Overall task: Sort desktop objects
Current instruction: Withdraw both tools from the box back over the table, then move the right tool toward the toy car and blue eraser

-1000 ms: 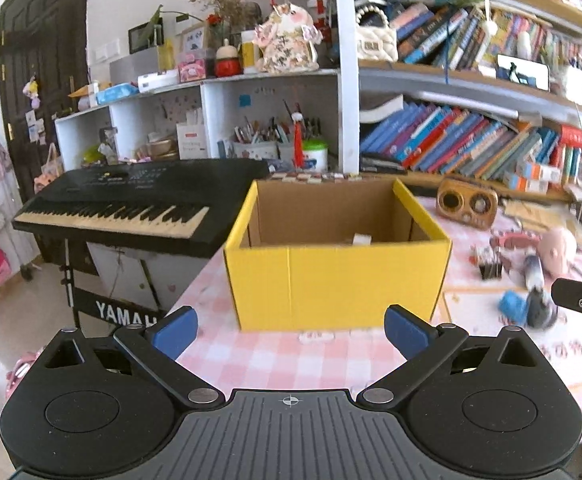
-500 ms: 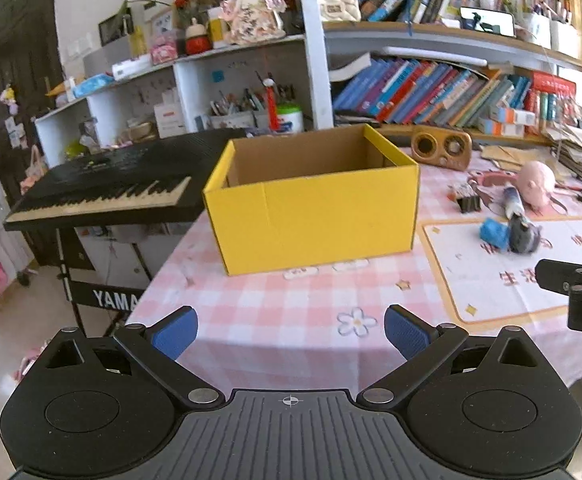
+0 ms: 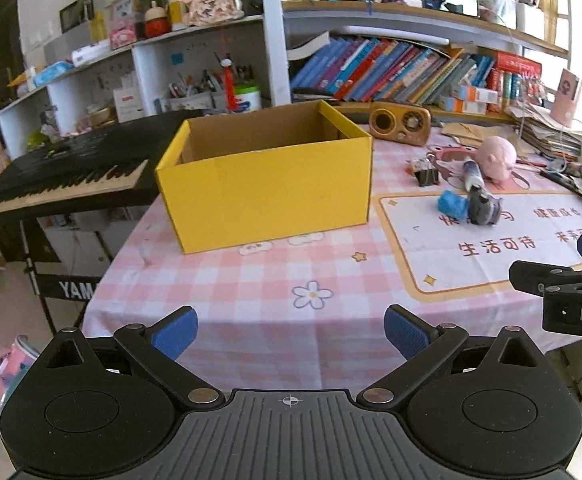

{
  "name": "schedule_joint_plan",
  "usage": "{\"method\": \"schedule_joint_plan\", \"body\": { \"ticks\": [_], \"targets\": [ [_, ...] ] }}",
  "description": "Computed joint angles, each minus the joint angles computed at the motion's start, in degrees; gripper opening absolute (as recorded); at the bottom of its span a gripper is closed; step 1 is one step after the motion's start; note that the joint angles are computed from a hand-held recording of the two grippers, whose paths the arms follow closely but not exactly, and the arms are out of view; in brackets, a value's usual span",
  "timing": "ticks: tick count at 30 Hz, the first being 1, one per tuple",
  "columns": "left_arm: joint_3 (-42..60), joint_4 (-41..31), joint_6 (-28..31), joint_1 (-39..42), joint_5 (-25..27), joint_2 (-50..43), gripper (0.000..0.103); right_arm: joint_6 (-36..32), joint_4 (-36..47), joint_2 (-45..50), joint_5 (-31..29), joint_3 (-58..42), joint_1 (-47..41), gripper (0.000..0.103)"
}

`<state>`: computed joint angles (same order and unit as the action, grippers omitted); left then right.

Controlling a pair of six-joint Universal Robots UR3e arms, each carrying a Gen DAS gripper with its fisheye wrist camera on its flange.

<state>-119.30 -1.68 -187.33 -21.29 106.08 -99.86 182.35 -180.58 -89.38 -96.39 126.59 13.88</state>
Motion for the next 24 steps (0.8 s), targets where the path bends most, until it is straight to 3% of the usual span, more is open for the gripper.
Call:
{"method": "schedule_joint_plan", "body": {
  "ticks": [14,24],
  "targets": [
    [5.59,-3.08,1.18,-0.86,-3.82,-4.50,0.101,0.76,2.94,-2.11,-0.26,1.96,-3.21,0.084],
    [13.57,-7.30,1.88,-2.98,-5.29,-9.80,0.101,0.49,6.14,-4.05,3.43,3.17,-9.80,0.084]
  ]
}}
